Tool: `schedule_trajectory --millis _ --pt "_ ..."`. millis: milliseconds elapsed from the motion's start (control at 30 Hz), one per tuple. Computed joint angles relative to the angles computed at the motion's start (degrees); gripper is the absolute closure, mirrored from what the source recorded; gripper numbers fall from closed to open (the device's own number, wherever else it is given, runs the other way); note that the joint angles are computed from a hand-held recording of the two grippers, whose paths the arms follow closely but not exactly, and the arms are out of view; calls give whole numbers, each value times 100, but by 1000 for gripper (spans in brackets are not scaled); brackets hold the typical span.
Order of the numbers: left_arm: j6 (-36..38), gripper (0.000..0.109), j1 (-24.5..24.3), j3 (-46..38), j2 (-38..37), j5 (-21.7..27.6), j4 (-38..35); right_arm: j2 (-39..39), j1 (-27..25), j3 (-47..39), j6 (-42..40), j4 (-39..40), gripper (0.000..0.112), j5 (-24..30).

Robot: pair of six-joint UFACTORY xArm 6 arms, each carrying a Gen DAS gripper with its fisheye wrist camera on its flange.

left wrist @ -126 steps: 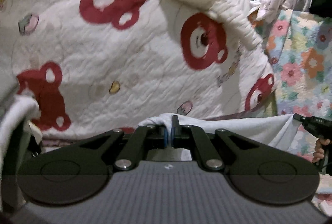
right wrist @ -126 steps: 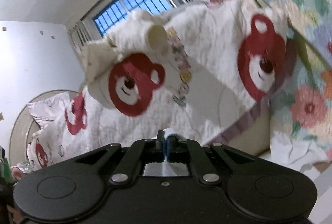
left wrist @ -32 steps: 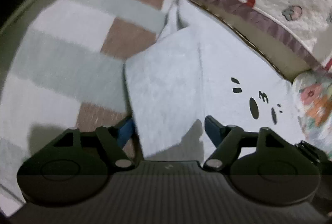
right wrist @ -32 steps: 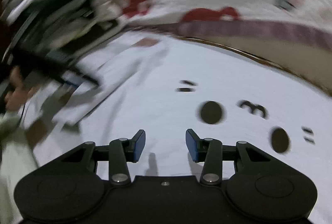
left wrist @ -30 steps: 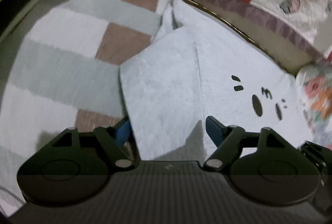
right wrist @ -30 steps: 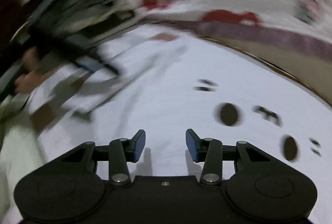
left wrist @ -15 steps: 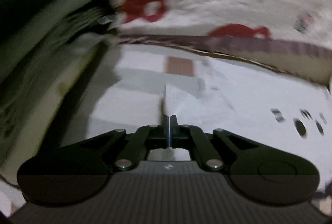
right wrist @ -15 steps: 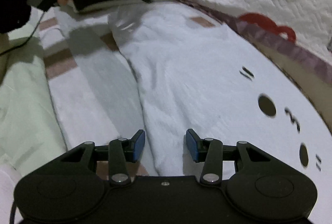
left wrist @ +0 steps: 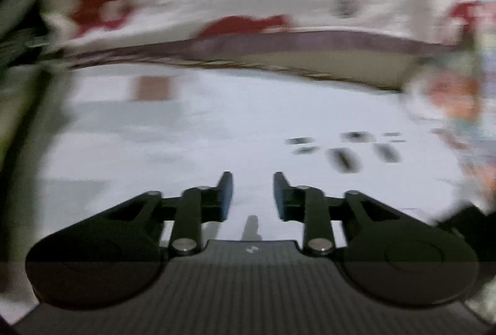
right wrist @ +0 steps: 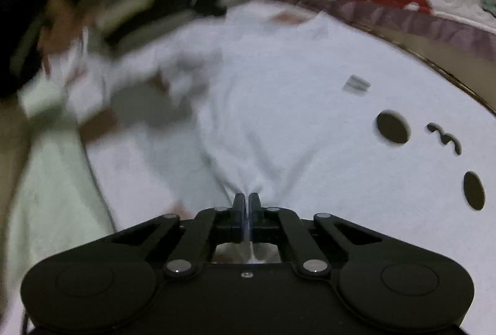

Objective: Fold clothes

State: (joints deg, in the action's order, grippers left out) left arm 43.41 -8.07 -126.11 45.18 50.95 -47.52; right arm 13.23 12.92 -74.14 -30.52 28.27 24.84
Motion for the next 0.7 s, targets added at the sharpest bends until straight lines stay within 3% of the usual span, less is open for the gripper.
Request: schedule_trajectory --millis 67,133,167,267,367,533,600,667,700 --pt "712 63 -16 25 -46 399 -377 16 -155 -247 -73 400 110 -14" --pt "1460 38 -59 108 -127 725 -474 77 -313 -518 -191 818 110 54" --pt "1876 35 -121 290 -234 689 -260 140 -405 -688 -209 980 110 151" --pt "2479 35 -279 779 -462 380 264 298 -582 -1001 -186 1248 110 255" --pt "2763 35 -420 1118 -582 -105 154 333 -647 -1088 -363 1559 110 283" --pt "4265 26 -701 1527 -704 -894 -1276 177 -574 -973 -915 2058 110 458" --pt "4485 27 -793 1433 -580 -991 -1450 131 -553 -938 -1065 2082 110 617" --pt "4029 59 -820 1110 -342 -773 -976 34 -537 -811 -1084 1940 110 575" --pt "3707 100 -829 1010 -269 -750 -748 -85 -547 -651 -1067 1988 108 453"
